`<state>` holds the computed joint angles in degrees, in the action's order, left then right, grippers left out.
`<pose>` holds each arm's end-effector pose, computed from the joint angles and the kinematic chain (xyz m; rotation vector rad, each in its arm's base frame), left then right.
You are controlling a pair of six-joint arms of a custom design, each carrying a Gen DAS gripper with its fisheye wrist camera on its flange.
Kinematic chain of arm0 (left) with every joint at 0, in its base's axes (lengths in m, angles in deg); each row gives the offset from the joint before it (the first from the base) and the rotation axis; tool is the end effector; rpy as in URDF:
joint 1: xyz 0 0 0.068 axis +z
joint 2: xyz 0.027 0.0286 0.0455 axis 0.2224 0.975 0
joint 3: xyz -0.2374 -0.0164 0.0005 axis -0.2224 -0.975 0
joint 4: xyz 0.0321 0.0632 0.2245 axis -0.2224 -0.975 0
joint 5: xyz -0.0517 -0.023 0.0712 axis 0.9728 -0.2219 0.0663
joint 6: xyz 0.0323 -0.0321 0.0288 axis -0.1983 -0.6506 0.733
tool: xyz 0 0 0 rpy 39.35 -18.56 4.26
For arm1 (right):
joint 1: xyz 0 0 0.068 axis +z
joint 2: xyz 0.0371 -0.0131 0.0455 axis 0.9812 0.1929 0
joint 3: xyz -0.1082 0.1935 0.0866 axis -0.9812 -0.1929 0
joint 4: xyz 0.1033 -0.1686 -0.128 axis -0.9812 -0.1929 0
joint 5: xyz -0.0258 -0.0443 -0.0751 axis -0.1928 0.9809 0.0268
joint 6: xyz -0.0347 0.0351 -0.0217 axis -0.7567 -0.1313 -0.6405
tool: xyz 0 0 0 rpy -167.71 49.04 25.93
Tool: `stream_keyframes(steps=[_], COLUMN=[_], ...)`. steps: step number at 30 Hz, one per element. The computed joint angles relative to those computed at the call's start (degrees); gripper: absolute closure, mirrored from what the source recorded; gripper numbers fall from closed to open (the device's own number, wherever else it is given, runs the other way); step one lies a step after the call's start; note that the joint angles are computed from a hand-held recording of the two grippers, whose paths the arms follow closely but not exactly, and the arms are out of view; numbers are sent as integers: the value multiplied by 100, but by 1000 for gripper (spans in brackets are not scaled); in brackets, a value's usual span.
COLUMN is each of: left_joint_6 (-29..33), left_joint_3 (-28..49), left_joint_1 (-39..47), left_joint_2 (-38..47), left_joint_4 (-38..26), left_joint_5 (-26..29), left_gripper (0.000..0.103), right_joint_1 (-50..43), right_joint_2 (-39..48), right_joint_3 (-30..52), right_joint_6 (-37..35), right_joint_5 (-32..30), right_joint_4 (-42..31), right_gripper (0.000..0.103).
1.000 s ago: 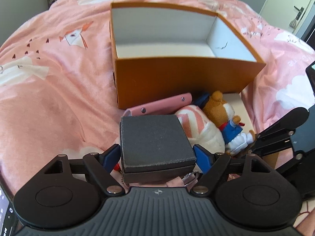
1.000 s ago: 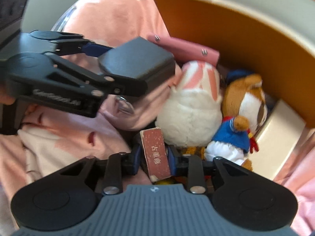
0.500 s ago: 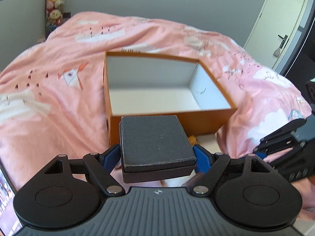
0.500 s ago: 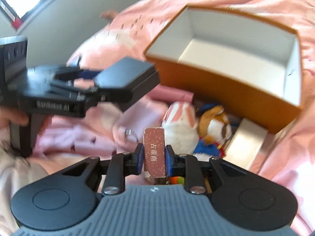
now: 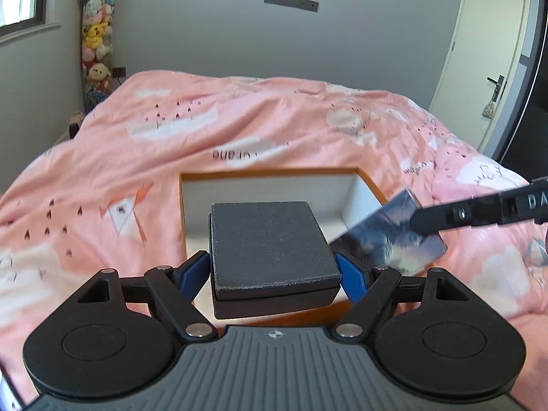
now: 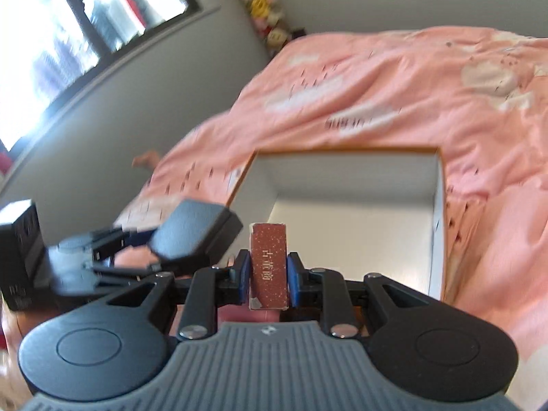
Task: Organize objects
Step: 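Lower the grey box into the shoebox and open the left gripper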
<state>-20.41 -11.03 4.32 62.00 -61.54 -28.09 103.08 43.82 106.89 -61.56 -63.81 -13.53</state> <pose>0.2117 -0.0409 0.2931 0.3400 2.2535 -0.3518 0.1850 0.0924 0.3565 -0.2135 2.3622 0.6593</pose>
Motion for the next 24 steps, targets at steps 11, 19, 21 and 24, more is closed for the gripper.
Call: stream_keyframes(steps=[11,19,21,24], left_joint_6=[296,657,757,866], left_joint_3=[406,748,934,1205], left_joint_1=[-685,-890,-945,-1006], left_joint_2=[1842,2980,3215,3538], left_joint_4=[1018,1315,1244,1162], left_joint_5=[-963,-1612,-1782,-2027], left_gripper=[11,11,11,11], right_joint_1=[-490,-677,-726,-765], right_joint_2=[1449,2305,2502,2786], right_joint_3=[184,299,398,537], right_joint_6=[302,367,365,354], right_joint_5=[270,190,167,111], right_joint_4=[933,1095,1104,1116], right_gripper=[79,79,79,79])
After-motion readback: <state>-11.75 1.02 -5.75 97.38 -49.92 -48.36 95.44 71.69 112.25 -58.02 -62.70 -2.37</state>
